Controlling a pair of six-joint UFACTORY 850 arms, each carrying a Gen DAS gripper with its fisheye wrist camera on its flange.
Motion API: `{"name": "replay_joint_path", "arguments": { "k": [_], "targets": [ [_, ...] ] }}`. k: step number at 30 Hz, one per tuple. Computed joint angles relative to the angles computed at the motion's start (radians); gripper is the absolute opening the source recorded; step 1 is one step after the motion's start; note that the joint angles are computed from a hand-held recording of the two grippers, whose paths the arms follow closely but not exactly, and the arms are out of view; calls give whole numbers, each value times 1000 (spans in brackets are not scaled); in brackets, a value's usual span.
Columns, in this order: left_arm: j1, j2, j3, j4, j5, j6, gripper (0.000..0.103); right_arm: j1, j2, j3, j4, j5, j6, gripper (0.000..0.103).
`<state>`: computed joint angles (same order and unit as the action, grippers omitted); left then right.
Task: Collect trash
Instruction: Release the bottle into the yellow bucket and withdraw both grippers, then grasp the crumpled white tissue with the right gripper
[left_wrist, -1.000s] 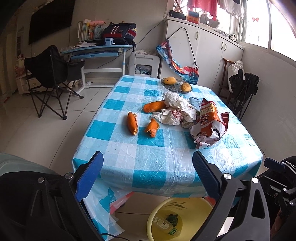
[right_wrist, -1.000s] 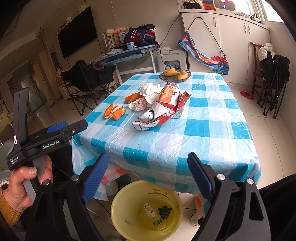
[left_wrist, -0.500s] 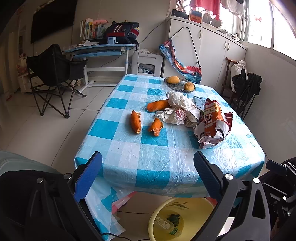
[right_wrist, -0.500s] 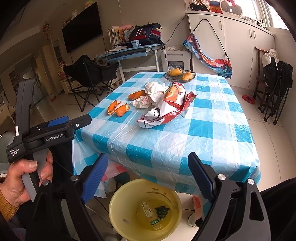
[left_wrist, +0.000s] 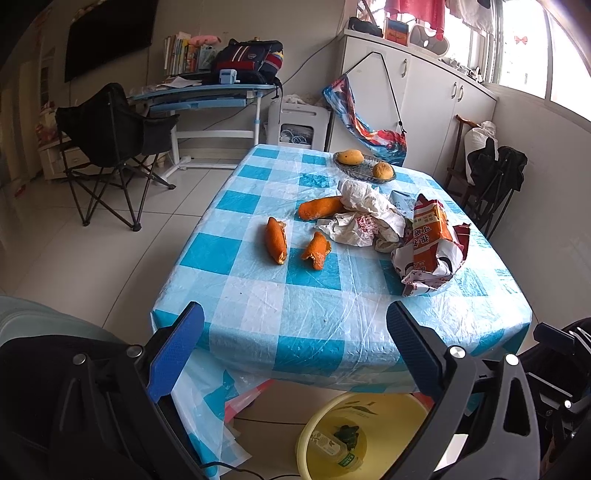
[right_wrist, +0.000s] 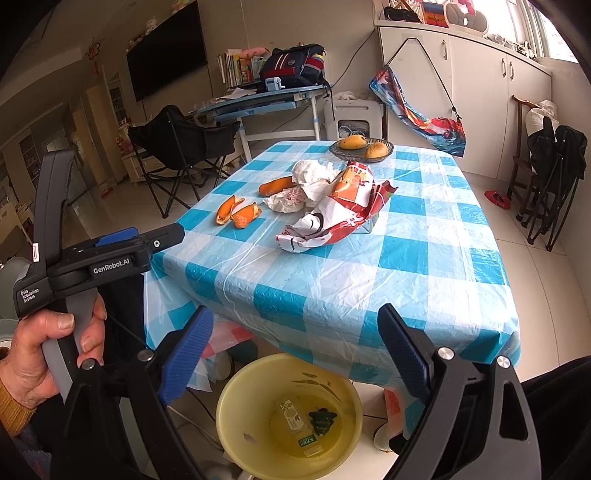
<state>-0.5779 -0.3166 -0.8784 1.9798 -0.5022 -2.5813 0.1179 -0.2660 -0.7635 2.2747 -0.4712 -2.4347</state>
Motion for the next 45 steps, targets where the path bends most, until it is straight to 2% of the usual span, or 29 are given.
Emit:
{"name": "replay_joint_path", "arguments": {
  "k": [12,18,25,31,34,40,45],
  "targets": [
    [14,18,5,57,-14,-76,96,-18,-8,-17,-67,-51,71,87],
    [45,3,-34,33,19,-47,96,-22,-38,-70,-119,-72,106,87],
    [83,-40,-97,-50,78,36,96,-23,-89,-154,-191,-86,166,87],
    [124,-106,-187,-234,118,196,96,2,-136,-242,-262,-94,199,87],
    [138,-136,-231,-303,120,272,96,22,-168,-289,-314,-85,225,85],
    [162,-192,-302,-381,135,369,95,59,-239,-382,-415,-46,308,73],
    [181,-233,-337,-389,174,383,95,90,-281,-432,-337,44,234,67]
  ]
}}
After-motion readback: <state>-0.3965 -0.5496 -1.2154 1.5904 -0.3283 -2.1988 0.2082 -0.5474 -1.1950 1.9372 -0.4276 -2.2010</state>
